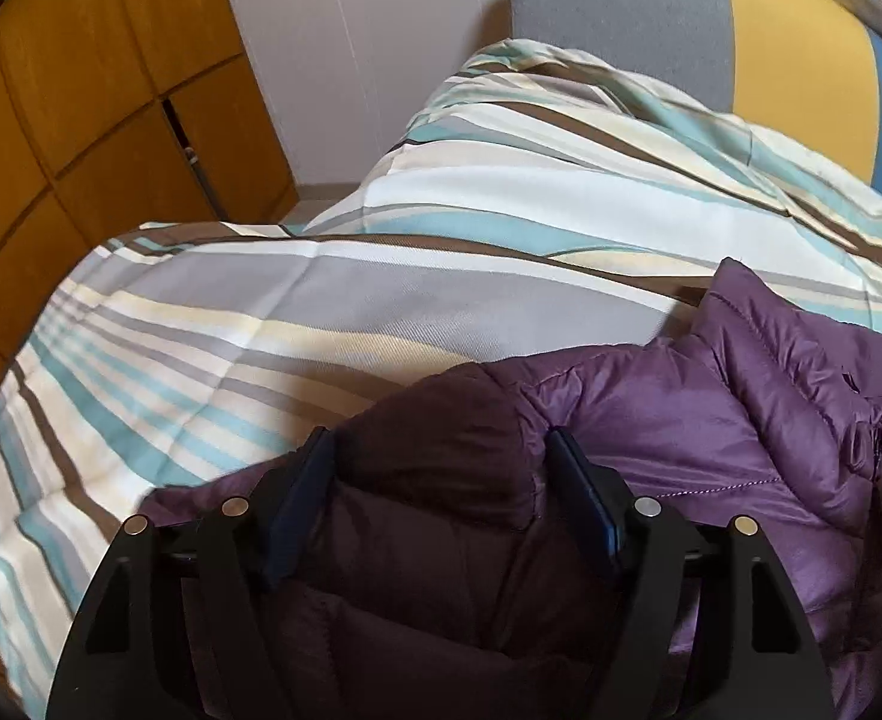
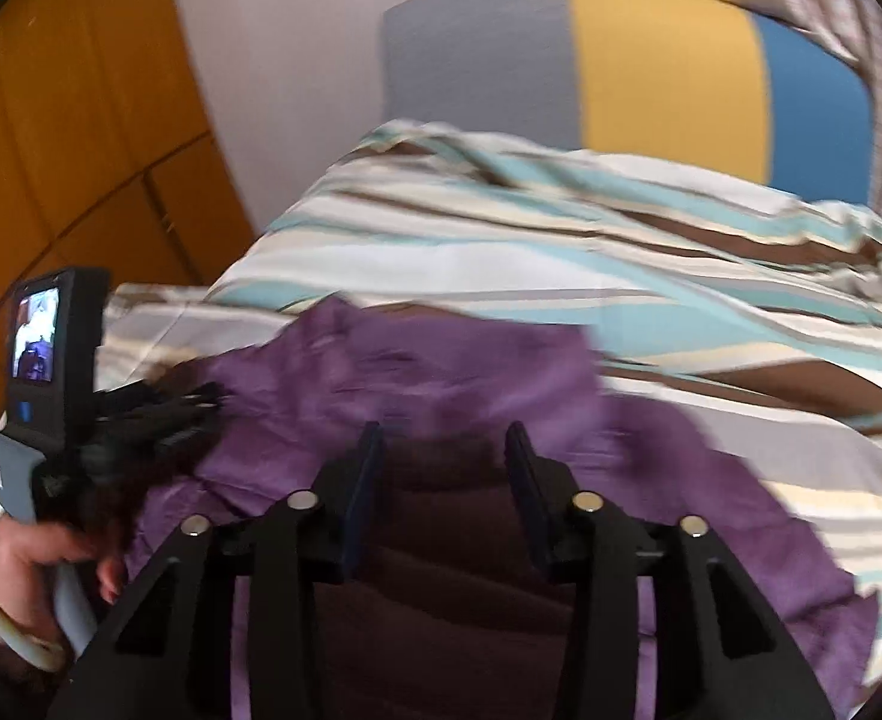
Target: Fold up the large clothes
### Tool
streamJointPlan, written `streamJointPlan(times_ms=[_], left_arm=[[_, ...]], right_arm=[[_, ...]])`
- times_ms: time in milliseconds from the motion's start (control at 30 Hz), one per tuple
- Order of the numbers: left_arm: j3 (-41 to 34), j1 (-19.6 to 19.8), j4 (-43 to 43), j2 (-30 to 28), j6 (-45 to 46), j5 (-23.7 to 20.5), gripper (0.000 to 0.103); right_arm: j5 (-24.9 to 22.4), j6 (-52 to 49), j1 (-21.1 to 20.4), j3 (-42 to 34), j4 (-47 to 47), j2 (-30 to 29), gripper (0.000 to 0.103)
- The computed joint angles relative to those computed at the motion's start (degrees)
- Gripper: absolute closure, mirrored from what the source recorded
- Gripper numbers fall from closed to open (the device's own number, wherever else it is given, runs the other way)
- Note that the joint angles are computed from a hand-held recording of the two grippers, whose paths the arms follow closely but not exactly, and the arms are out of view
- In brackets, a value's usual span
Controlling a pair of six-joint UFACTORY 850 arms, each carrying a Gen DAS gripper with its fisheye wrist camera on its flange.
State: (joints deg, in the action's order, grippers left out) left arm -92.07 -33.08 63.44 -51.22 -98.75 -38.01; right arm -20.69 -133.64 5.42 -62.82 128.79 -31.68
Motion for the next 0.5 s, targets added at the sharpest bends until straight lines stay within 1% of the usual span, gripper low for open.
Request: streamJointPlan(times_ms=[100, 133, 200, 267, 333, 367, 433, 467, 500], left_arm=[[2.6, -0.1, 5.2, 0.7, -7.1, 0.9, 0.029], [2.8, -0.2, 5.8, 0.7, -8.5, 0.7, 0.029], [3.3, -0.3, 6.8, 0.8, -10.5, 0.2, 0.029], [3.9, -0.1, 7.1, 1.2, -12.0, 1.0, 0.029], [4.1, 0.0, 7.1, 1.2, -12.7, 1.2, 0.029], [3.8, 0.0, 6.8, 1.1, -12.4, 1.0, 0.029], [3.2, 0.0, 6.0, 0.7, -11.3, 0.7, 0.027], [3.0, 0.1, 5.6, 0.5, -10.8, 0.6, 0.026], [2.8, 0.1, 5.3, 0.4, -10.4, 0.6, 0.026]], right_arm=[[2.2, 5.3, 2.9, -4.7, -7.3, -3.3, 0.069], [2.3, 7.6, 3.6, -6.4, -10.0, -4.6, 0.07], [3.3, 8.8, 4.5, -9.3, -11.3, -7.1, 0.073], [5.7, 9.6, 5.1, -12.9, -11.7, -10.2, 0.077], [9.5, 13.6, 5.6, -16.7, -14.4, -13.4, 0.078], [9.2, 12.6, 5.3, -17.0, -13.3, -14.0, 0.078], [7.9, 5.9, 5.1, -17.3, -6.2, -15.0, 0.078], [7.7, 4.7, 5.0, -17.1, -5.0, -15.0, 0.078], [7.0, 5.8, 4.7, -17.0, -6.2, -14.9, 0.077]])
